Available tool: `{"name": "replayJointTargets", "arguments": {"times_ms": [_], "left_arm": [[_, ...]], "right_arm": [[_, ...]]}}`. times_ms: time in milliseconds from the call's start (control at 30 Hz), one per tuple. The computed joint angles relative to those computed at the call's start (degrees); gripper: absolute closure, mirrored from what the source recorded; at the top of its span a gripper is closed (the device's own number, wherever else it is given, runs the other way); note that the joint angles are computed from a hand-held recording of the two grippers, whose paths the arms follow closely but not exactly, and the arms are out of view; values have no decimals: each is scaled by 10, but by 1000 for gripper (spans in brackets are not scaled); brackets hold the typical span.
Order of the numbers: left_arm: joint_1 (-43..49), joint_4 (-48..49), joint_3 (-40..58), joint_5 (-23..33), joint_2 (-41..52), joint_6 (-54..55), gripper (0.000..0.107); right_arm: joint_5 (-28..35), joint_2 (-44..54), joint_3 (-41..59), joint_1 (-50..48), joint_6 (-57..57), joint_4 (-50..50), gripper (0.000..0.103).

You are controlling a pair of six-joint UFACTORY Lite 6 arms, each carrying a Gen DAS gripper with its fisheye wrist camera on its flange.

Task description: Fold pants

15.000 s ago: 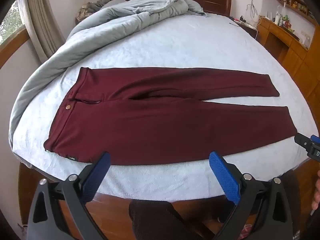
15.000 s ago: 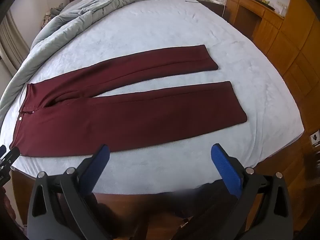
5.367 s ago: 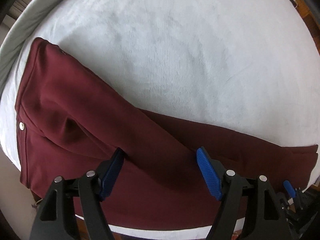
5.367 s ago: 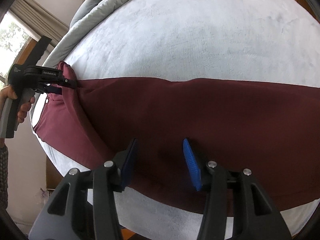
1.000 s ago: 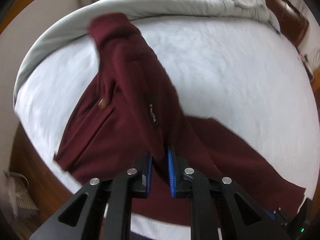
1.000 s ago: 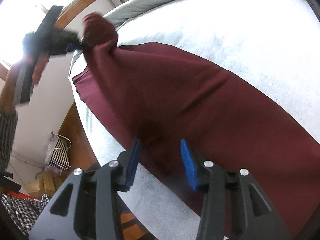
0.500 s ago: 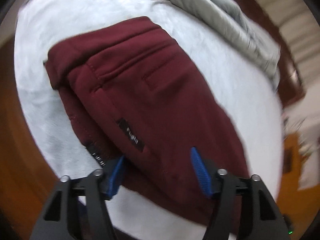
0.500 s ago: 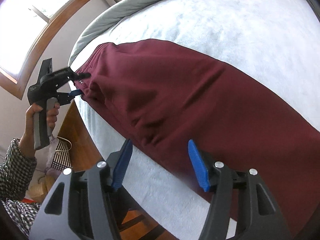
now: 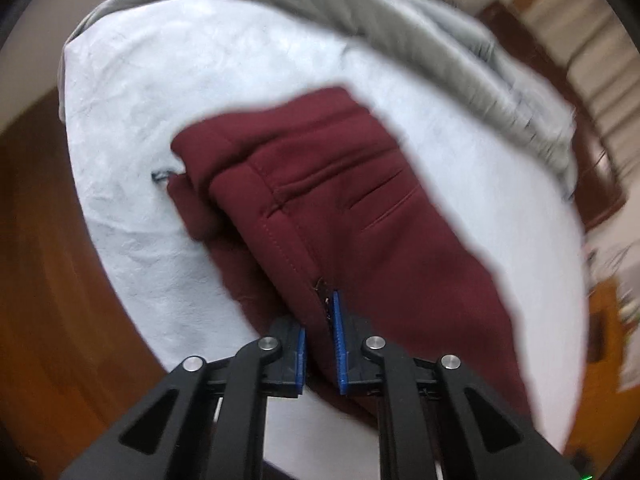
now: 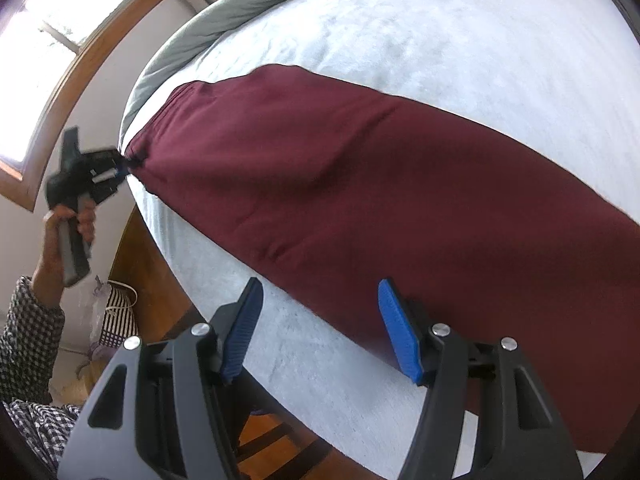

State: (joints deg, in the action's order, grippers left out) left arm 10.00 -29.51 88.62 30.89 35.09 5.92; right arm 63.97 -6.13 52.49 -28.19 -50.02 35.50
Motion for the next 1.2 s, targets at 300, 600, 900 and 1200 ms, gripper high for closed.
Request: {"name": "replayJointTargets", "arguments": {"times_ms": [300,600,900,1200], "left_arm": [[-59,-51,-59,-22,-57,46,39],[-107,-215,-95,0,-60,121,51],[-114,-144,-73,-6,-58,25,96],[-168,79,-10,-12,-1,-123,85]], "right_arm": [[19,-14,-3,-66,2,-7,38],[30,-46,-23,-105,-1,-10,38],[34,-55,-35,-127,-11,-8,38],[49,-50,-25,-180,-28,-14,38]]}}
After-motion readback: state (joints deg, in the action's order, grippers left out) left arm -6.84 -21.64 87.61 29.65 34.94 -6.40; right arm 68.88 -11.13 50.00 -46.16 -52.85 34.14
